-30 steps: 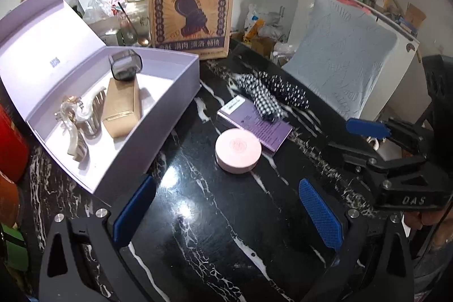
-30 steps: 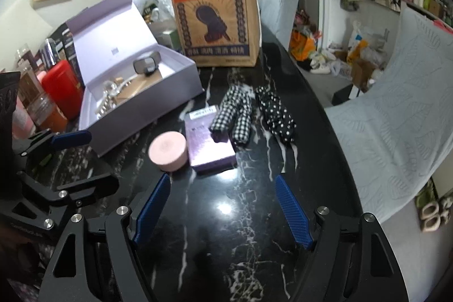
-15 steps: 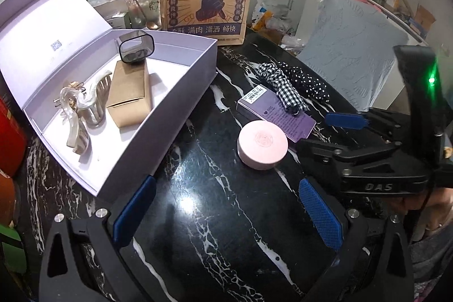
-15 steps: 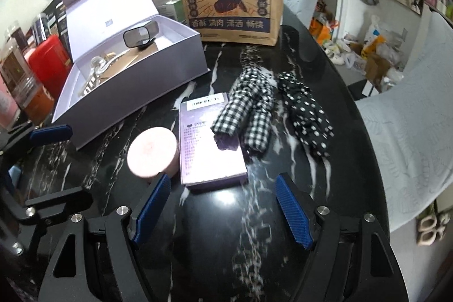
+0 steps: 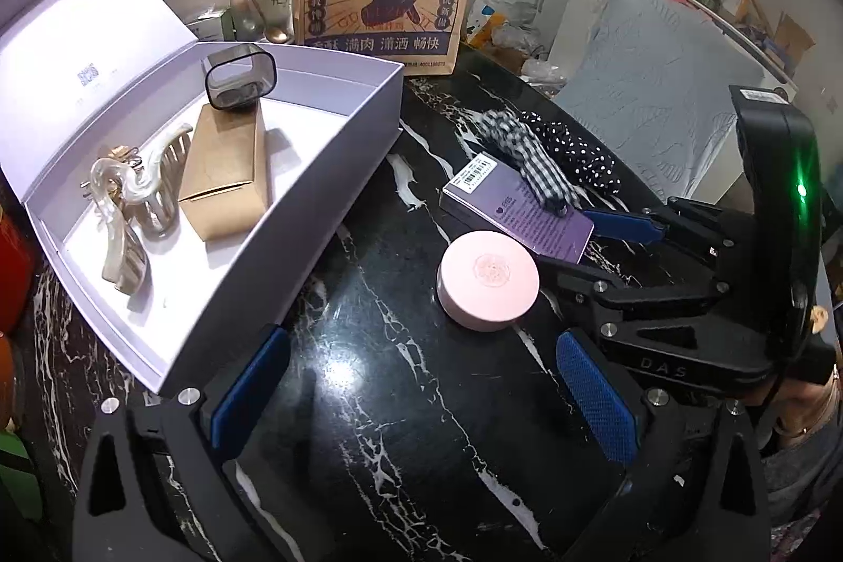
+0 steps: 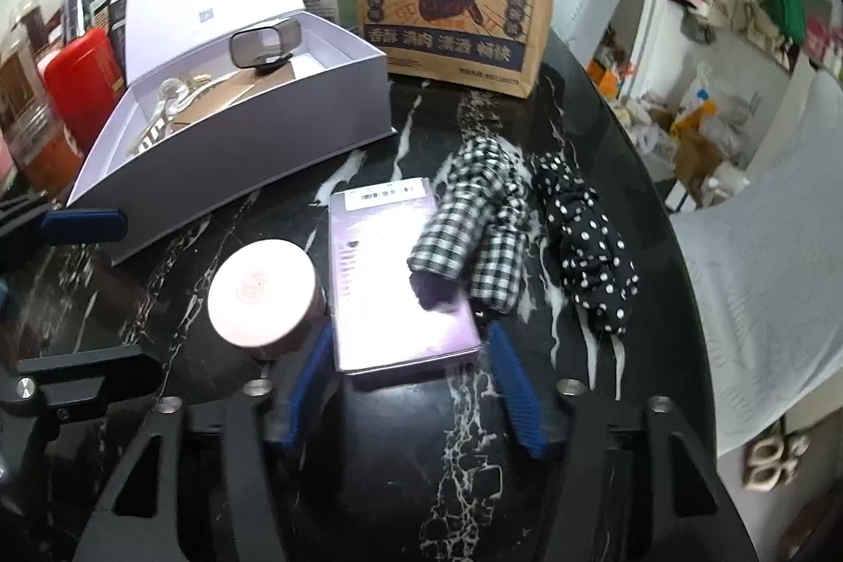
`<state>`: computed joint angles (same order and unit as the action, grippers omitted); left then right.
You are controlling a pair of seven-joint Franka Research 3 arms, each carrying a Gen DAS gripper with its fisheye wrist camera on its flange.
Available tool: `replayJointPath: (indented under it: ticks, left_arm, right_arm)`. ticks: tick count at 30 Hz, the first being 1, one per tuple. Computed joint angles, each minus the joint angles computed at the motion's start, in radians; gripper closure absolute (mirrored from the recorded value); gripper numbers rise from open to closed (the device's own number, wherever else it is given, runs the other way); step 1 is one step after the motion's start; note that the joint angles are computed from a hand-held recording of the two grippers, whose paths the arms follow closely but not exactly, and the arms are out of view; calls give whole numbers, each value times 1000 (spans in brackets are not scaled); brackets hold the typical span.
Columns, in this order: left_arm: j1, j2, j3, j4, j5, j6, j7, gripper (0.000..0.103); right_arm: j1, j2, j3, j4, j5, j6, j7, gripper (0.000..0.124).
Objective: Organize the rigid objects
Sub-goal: 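Grasp the purple card box with the right gripper while the left approaches the pink compact, then close the left gripper on the pink round compact while the right holds the purple box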
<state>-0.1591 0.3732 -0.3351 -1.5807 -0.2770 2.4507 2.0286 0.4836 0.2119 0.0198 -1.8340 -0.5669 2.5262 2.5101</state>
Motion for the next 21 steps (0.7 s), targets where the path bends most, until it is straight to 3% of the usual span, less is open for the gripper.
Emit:
replayJointPath:
  ticks: [7,21]
  left_arm:
    - [-15,12,-6,12,22,8,-6,0]
    - [-47,50,-2,25,76,29,-60,0]
  right_arm:
    - [-6,-36,6,-52,-3,32,-1,71]
    - [-47,-220,98,-250,-10,-30,91,71]
